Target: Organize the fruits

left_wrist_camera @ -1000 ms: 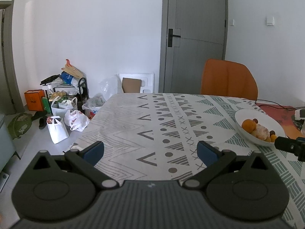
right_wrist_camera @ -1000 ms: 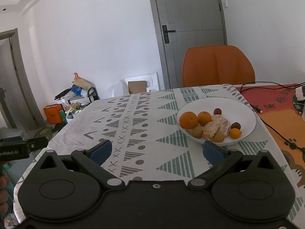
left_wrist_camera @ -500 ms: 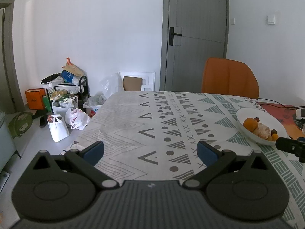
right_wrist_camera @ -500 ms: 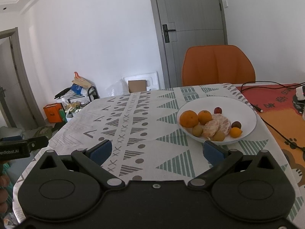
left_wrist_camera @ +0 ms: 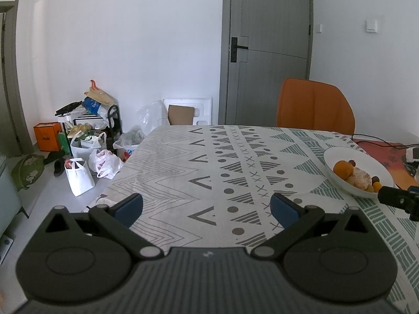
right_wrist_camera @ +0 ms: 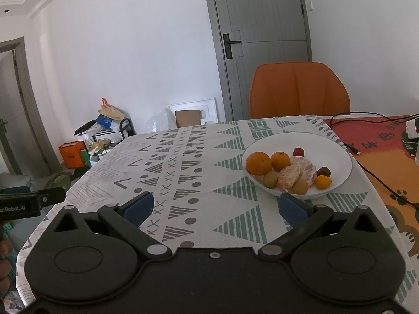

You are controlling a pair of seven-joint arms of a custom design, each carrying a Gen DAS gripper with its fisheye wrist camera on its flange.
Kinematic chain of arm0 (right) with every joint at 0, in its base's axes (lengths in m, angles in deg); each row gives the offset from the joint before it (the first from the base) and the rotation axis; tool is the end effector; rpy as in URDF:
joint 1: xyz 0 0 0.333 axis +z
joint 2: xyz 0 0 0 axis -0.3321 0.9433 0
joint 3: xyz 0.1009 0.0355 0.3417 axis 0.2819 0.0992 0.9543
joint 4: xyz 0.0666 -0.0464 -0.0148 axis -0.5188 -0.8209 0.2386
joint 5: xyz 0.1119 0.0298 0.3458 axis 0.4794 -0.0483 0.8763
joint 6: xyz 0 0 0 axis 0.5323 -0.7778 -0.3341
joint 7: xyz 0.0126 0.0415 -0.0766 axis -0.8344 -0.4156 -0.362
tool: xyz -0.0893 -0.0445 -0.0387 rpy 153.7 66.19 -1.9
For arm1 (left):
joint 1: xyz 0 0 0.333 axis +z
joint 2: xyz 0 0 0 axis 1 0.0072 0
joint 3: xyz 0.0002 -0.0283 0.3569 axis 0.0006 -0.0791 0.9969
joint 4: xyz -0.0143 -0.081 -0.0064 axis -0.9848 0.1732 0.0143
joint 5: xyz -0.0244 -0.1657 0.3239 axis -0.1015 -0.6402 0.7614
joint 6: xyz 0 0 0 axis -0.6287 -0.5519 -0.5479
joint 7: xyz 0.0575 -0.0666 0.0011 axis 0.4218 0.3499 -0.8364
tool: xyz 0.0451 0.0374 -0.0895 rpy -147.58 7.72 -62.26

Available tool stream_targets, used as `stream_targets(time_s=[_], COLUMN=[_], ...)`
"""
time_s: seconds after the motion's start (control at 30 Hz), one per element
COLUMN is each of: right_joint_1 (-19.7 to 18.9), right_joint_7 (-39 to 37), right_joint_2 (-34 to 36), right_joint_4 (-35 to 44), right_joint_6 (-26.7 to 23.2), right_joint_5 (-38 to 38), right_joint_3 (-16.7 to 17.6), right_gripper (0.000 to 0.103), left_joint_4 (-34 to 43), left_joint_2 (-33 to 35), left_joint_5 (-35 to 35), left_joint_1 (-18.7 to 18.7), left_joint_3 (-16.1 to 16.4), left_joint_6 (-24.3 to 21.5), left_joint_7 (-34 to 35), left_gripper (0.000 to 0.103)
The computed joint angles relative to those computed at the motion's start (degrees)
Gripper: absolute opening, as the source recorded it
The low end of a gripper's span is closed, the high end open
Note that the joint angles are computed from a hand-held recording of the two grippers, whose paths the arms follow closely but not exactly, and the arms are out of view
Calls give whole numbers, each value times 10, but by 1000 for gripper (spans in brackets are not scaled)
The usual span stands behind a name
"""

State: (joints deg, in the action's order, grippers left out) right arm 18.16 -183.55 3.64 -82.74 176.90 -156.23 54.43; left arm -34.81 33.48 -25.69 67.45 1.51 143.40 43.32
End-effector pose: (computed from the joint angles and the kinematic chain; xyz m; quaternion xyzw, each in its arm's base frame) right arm 0.5405 0.4056 0.4718 -0.4433 0.7118 -0.4016 0.3682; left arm 0.6738 -0.3939 0.5476 -0.4687 0.7189 -0.4364 0.2703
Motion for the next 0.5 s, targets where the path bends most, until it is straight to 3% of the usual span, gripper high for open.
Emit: stream_targets(time_s=[0.5], right_joint_1=[1], right_joint_7=[-5], right_joint_2=[4], right_joint_4=[2], right_joint_6=[2], right_joint_5=[5], right_joint_3=[-1], right_gripper=[103], left_joint_4=[-1], left_joint_2=[1], left_joint_5=[-3], left_joint_1=[0], left_joint_3=[-1], left_joint_6=[-1], left_joint_7=[0], left_gripper=[103])
